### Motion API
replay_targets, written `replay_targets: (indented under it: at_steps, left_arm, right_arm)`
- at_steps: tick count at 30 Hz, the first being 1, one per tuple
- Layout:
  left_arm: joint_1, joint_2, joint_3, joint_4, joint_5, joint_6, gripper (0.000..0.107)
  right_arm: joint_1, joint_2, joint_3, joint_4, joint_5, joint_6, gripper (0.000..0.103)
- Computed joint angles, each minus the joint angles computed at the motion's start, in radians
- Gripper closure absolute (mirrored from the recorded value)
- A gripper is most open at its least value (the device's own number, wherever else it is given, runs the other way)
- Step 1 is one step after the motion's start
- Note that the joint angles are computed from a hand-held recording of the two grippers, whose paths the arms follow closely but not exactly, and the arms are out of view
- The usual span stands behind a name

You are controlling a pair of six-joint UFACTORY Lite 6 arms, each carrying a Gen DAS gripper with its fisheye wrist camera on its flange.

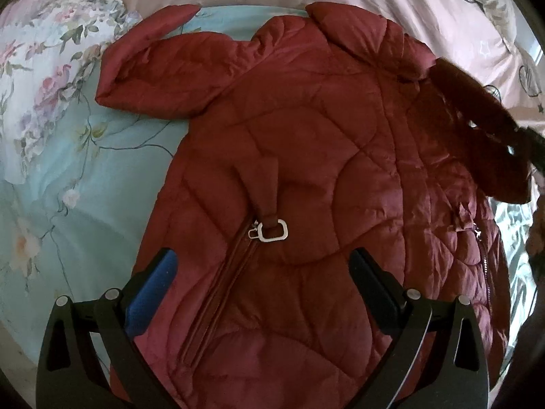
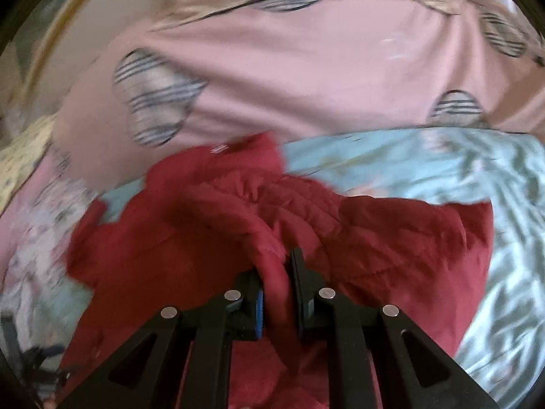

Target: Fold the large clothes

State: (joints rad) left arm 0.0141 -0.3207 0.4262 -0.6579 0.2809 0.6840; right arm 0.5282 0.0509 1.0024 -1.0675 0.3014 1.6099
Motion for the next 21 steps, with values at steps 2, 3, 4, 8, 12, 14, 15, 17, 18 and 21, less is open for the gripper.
replay_targets:
  at_steps: [2, 3, 4, 8, 12, 14, 15, 17, 18, 21]
  left_arm:
    - [0.022, -0.006, -0.005, -0.031, 0.015, 0.043, 0.006]
    - [0.038, -0.012, -0.007, -0.05, 0.028, 0.072, 0.006]
    - [0.05, -0.017, -0.009, -0.067, 0.038, 0.097, 0.006]
    - [0.121, -0.003, 0.007, -0.205, 0.11, 0.277, 0.006]
    - [0.215, 0.078, 0.069, -0.355, 0.218, 0.47, 0.006]
    - [0.241, 0.17, 0.141, -0.409, 0.274, 0.524, 0.006]
    - [0.249, 0.222, 0.185, -0.421, 0.304, 0.53, 0.006]
    - [0.254, 0.316, 0.27, -0.443, 0.349, 0.532, 0.006]
    - [0.245, 0.39, 0.344, -0.447, 0.382, 0.513, 0.006]
    - [0.21, 0.558, 0.521, -0.454, 0.462, 0.458, 0.006]
  right_arm:
    - [0.074, 0.046, 0.022, -0.041, -0.004, 0.047, 0.09]
    - [0.094, 0.066, 0.03, -0.051, -0.018, 0.055, 0.09]
    - [0.122, 0.095, 0.04, -0.082, -0.038, 0.086, 0.09]
    - [0.204, 0.192, 0.077, -0.191, -0.099, 0.184, 0.09]
    - [0.272, 0.281, 0.14, -0.231, -0.072, 0.201, 0.09]
    - [0.3, 0.314, 0.162, -0.226, -0.071, 0.157, 0.089]
    - [0.297, 0.331, 0.182, -0.185, -0.078, 0.097, 0.088]
    - [0.308, 0.353, 0.193, -0.194, -0.085, 0.077, 0.087]
    - [0.311, 0.361, 0.197, -0.193, -0.081, 0.074, 0.087]
    - [0.31, 0.379, 0.205, -0.186, -0.082, 0.058, 0.086]
